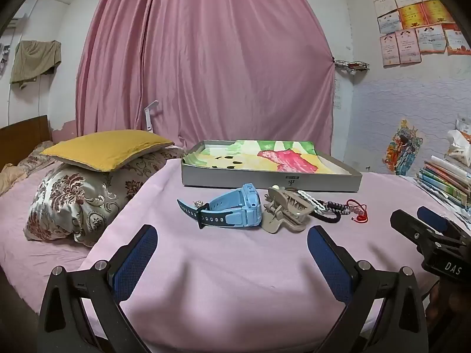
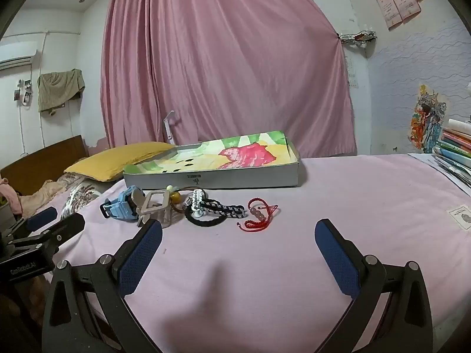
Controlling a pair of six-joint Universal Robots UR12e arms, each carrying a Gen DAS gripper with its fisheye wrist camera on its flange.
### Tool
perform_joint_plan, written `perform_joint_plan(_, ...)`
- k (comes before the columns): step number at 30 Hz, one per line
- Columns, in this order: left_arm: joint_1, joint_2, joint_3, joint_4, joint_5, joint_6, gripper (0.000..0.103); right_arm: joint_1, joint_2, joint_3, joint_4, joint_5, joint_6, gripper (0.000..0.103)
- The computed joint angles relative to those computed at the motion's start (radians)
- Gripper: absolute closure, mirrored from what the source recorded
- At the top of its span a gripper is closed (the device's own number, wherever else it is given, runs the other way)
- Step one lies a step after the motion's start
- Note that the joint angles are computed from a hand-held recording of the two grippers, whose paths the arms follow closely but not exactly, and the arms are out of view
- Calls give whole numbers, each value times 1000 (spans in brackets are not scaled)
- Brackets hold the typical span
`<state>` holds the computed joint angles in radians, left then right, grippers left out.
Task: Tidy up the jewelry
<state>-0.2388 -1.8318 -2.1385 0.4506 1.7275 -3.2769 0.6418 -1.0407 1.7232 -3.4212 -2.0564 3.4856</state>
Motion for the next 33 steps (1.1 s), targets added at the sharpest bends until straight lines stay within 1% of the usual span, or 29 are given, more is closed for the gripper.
perform_joint_plan(9,-1,3,0,-7,0,-1,1,4,-2,3,-1,-14,1,1)
perform_joint_plan(13,0,2,-1,-2,-4,1,1,10,4,-12,13,-14,4,1)
perform_joint_plan(19,3,3,-3,-1,-8,0,1,7,0,-6,9,-6,5,1)
perform_joint_plan(22,-3,-9,8,-1,-1,0,1,6,2,-6,7,-2,6,1)
perform_joint_plan(32,-4,-6,7,-8,-1,-2,1,6,-1,-2,6,4,9,1)
perform_joint_plan(33,-3,-1,-2,-4,-1,-3,1,5,9,-8,0,9,8,1)
